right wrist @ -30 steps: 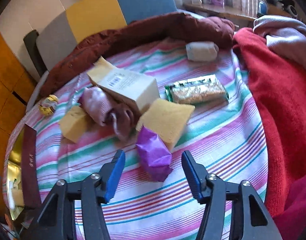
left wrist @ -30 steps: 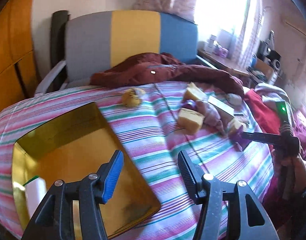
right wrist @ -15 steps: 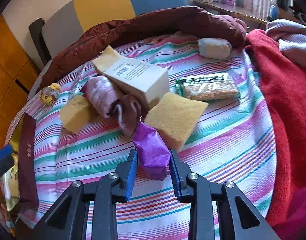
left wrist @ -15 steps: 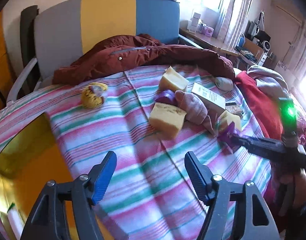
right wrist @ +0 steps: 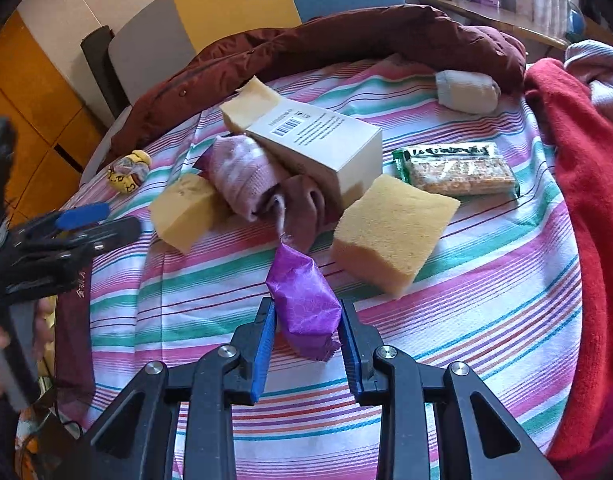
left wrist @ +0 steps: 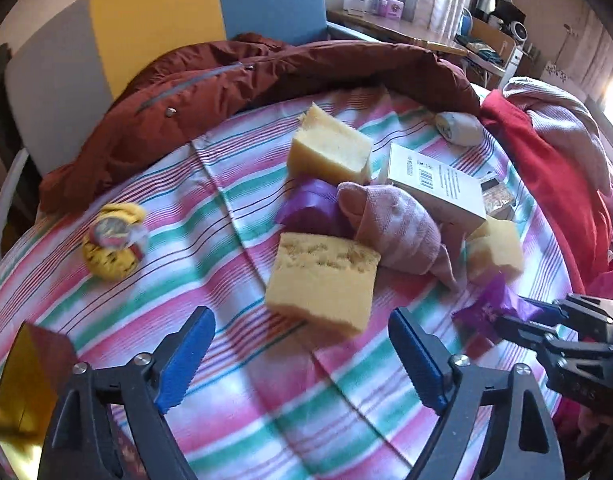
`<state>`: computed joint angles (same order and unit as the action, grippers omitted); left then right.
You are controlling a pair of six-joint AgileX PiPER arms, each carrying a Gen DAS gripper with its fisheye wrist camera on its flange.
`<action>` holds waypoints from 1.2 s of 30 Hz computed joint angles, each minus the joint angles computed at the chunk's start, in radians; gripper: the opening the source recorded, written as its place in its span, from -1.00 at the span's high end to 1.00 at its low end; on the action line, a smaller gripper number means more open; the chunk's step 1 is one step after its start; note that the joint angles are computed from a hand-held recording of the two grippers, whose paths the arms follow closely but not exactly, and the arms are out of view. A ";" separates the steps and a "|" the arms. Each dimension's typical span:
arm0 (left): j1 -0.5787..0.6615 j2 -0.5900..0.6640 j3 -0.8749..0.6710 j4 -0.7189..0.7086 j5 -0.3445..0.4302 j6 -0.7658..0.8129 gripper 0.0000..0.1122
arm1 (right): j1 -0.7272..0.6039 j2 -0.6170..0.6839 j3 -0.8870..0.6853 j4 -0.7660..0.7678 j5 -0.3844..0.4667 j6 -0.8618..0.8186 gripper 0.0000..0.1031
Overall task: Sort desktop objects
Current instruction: 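Grasp the square yellow sponge with the left tool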
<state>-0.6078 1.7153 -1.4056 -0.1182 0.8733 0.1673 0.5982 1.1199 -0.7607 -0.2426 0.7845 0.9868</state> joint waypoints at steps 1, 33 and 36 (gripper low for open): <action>-0.002 0.017 -0.013 -0.007 0.000 0.018 -0.66 | -0.006 0.000 0.001 0.007 -0.003 -0.007 0.40; -0.017 -0.149 0.179 -0.112 -0.060 -0.042 -0.16 | -0.002 -0.011 0.002 -0.017 -0.045 -0.002 0.41; -0.016 -0.230 0.242 -0.105 -0.083 -0.085 -0.16 | 0.012 -0.033 0.008 -0.033 -0.065 0.011 0.41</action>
